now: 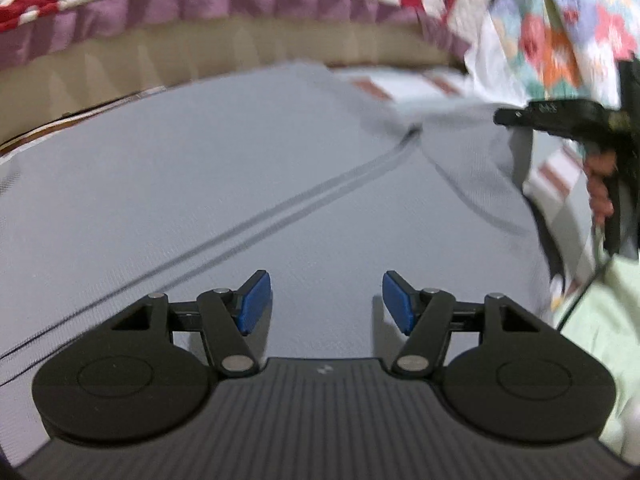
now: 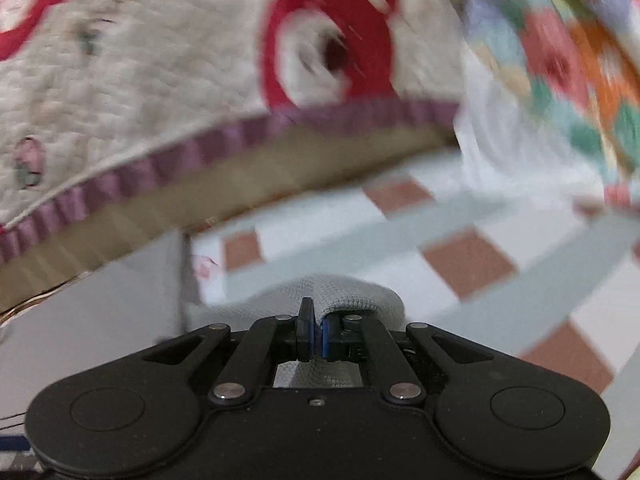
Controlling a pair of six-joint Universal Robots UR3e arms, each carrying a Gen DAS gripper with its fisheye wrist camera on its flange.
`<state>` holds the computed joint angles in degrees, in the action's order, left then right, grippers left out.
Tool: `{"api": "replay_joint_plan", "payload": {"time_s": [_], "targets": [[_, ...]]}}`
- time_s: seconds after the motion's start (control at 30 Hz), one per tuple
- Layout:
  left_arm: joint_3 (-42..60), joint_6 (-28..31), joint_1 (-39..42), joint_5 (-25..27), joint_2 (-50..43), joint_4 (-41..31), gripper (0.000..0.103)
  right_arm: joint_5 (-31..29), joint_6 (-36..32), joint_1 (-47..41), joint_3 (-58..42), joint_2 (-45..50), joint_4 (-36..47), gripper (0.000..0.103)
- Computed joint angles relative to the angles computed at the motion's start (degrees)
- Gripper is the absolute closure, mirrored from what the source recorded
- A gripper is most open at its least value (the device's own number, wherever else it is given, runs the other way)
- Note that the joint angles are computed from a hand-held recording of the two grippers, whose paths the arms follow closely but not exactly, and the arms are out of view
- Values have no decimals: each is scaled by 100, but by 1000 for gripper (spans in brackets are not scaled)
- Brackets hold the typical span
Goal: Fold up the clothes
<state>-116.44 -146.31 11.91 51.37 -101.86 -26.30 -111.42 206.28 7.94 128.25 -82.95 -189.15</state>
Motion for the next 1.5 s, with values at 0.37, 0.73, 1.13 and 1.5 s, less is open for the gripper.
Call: {"api": "replay_joint_plan", "payload": {"time_s": [0.37,0.73,1.13,1.5], "targets": [[234,-1126,358,22,-640,453,41,766,-2533,1867,-1398,808,1974,94],[-146,-622,-14,-247,-725,1809,38,-218,-2585,1985,-121,-710,2725,56],[1006,-1152,-966,326,-691,608,35,185,-2141,1661,838,-423,932,92],[3800,-324,-2428,1033,-2564,-513,76,384,-2260,1460,1094,-661,770,93]]}}
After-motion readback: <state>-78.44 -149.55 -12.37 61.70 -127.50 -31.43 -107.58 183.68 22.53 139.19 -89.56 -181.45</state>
